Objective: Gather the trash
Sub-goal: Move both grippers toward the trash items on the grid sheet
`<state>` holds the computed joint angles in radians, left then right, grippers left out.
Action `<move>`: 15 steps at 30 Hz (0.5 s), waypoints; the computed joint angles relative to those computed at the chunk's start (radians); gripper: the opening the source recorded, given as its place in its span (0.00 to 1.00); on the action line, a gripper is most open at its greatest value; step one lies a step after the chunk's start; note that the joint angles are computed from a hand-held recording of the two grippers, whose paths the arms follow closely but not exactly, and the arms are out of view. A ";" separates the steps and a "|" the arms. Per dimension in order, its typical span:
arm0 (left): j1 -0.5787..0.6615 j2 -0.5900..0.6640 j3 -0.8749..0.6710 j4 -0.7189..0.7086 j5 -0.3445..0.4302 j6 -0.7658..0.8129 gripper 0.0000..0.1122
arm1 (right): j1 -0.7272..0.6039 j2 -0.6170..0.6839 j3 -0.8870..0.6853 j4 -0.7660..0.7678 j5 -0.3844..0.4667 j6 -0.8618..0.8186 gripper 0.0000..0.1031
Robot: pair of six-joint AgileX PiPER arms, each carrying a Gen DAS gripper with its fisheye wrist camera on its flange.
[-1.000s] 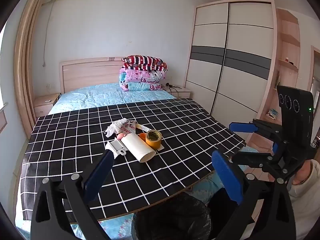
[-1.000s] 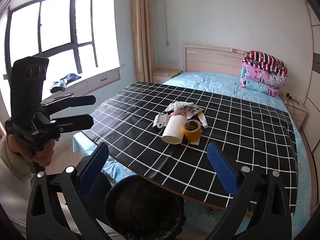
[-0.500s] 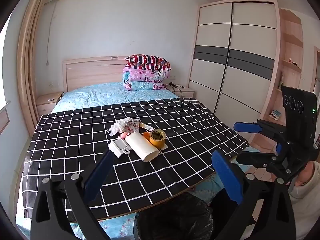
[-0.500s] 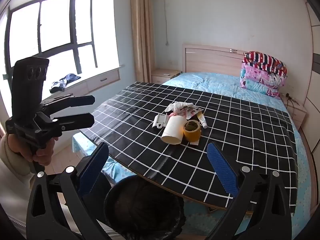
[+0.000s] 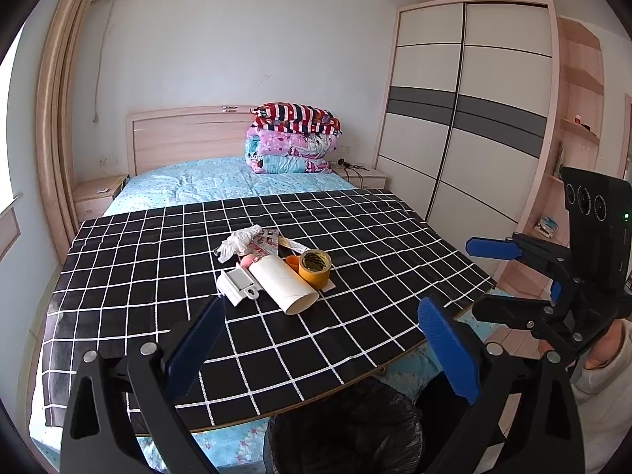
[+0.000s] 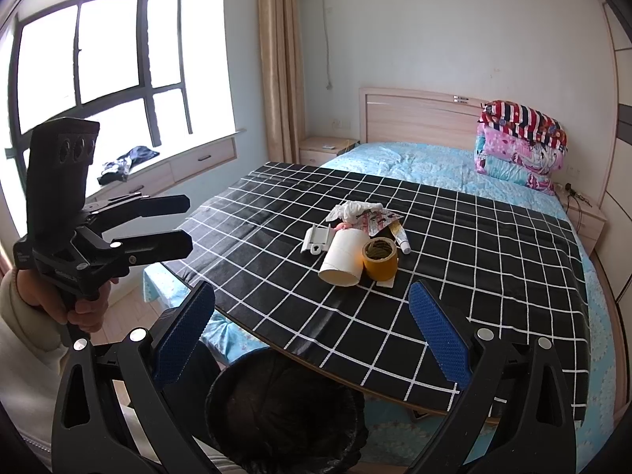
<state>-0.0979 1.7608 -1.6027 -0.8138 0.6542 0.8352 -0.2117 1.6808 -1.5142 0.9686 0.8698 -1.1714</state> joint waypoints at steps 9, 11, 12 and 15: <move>0.002 0.002 0.001 0.014 -0.006 -0.013 0.84 | 0.005 -0.011 0.037 0.027 -0.016 -0.030 0.97; 0.002 0.003 -0.002 0.017 -0.004 -0.017 0.84 | 0.006 -0.008 0.033 0.023 -0.015 -0.027 0.97; 0.002 0.005 -0.006 0.023 -0.002 -0.025 0.84 | 0.006 -0.006 0.031 0.023 -0.014 -0.027 0.97; 0.004 0.007 -0.007 0.024 -0.001 -0.030 0.84 | 0.006 -0.004 0.028 0.022 -0.013 -0.025 0.97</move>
